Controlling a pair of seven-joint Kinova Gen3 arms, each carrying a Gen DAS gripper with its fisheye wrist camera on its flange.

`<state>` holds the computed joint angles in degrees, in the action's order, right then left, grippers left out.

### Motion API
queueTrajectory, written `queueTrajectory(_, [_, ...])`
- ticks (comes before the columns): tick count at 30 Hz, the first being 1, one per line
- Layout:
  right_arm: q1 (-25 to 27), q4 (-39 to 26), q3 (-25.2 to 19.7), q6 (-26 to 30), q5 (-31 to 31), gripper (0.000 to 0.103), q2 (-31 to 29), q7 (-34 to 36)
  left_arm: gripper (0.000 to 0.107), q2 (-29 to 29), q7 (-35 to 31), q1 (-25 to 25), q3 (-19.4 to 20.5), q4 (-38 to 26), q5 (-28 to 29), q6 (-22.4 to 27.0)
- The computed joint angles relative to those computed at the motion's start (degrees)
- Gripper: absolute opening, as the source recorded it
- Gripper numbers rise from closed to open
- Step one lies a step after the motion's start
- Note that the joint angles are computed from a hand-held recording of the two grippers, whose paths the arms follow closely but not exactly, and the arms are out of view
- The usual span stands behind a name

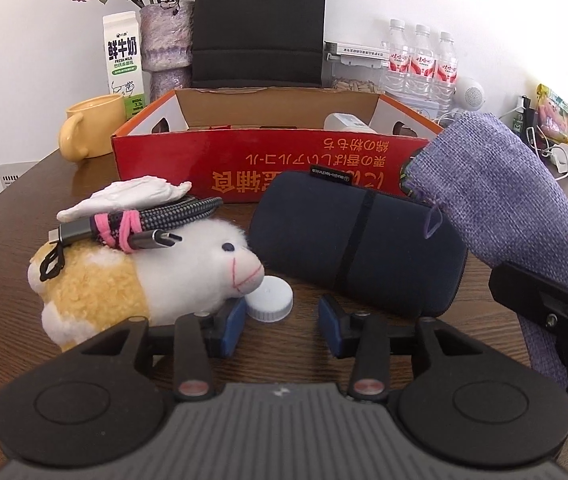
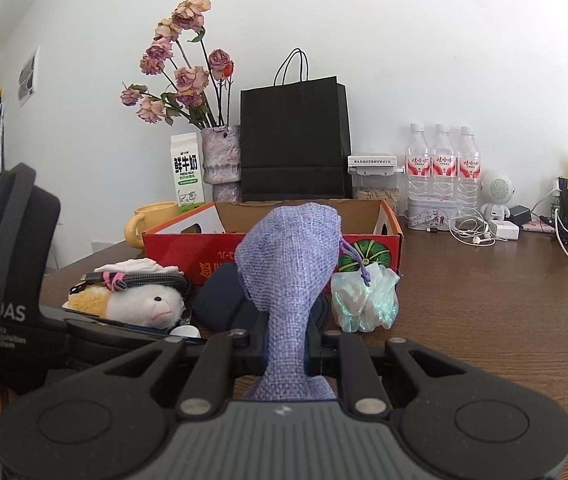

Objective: Organize objects
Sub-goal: 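Grasp the purple pouch with the right gripper while the left grasps a white cap, then carry the pouch and cap into the box and open both grippers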

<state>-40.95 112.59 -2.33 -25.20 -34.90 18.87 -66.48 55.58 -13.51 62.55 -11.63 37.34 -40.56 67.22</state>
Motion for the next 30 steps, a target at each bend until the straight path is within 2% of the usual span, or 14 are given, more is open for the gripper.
queueTrajectory(2, [0.01,0.01,-0.02,0.0,0.0,0.013,0.0,-0.01,0.022,0.06,0.17,0.14,-0.17,0.2,-0.23,-0.25])
queueTrajectory(8, [-0.05,0.0,0.01,0.06,-0.19,0.013,0.0,0.03,0.022,-4.18,4.62,1.95,-0.98,9.74,-3.06,-7.57])
queueTrajectory(15, [0.08,0.0,-0.02,0.15,-0.02,0.013,-0.06,-0.06,0.022,-9.13,11.72,6.54,-1.99,21.56,-11.58,-13.14])
queueTrajectory(19, [0.09,0.0,-0.01,0.16,0.01,0.013,-0.06,-0.07,0.021,-11.15,15.38,7.96,-1.23,25.94,-15.97,-13.59])
queueTrajectory(30, [-2.03,-0.27,1.13,-0.9,-4.69,0.013,0.21,4.28,0.021,-13.48,21.97,7.71,1.79,29.73,-23.9,-11.81])
